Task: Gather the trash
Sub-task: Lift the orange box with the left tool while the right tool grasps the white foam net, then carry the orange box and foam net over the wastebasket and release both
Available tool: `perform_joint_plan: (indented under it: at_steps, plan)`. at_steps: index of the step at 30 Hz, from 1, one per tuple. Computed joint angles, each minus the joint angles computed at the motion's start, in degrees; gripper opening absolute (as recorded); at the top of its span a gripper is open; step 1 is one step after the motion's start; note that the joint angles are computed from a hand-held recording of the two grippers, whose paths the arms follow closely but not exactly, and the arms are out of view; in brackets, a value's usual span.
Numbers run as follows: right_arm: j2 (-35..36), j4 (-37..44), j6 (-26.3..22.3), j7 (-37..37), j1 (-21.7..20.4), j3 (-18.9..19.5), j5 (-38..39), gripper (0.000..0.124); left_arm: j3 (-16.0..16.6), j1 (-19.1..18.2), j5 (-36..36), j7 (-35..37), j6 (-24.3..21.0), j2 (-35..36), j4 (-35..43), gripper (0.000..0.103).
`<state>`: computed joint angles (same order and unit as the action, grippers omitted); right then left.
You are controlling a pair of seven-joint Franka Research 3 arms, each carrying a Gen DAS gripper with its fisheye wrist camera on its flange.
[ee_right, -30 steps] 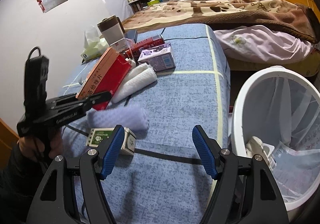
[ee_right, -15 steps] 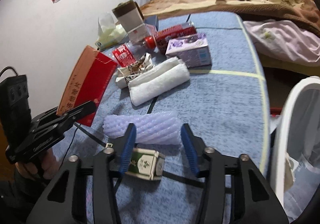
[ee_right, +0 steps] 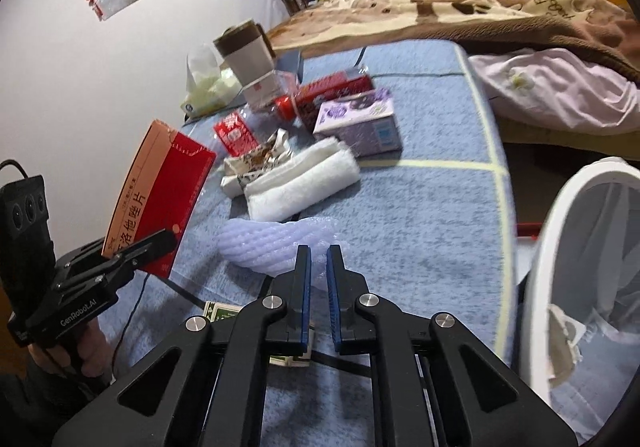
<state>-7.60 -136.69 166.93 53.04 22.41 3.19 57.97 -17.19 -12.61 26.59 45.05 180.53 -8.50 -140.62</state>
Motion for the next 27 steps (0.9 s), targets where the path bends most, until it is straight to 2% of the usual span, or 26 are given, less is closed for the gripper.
perform_joint_plan:
  at_steps: [7, 17, 22, 27]
  plan:
    - [-3.6, -3.1, 3.3, 0.2, 0.3, -0.9, 1.4, 0.008, -3.2, 1.4, 4.2, -4.2, -1.6, 0.3, 2.5, 0.016]
    - [-8.4, -7.9, 8.3, 1.3, 1.7, -4.3, 2.0, 0.008, -2.2, -4.0, 7.0, -6.2, -5.5, 4.7, 8.8, 0.016]
    - [-10.9, -10.8, 10.6, 3.3, 1.9, -6.2, 0.9, 0.008, -1.4, -7.1, 6.0, -4.6, -6.6, 7.6, 12.1, 0.016]
    - [-13.3, -14.0, 13.1, 8.3, 0.9, -7.1, -3.1, 0.008, -1.3, -10.0, 4.1, -0.8, -7.6, 11.5, 16.6, 0.016]
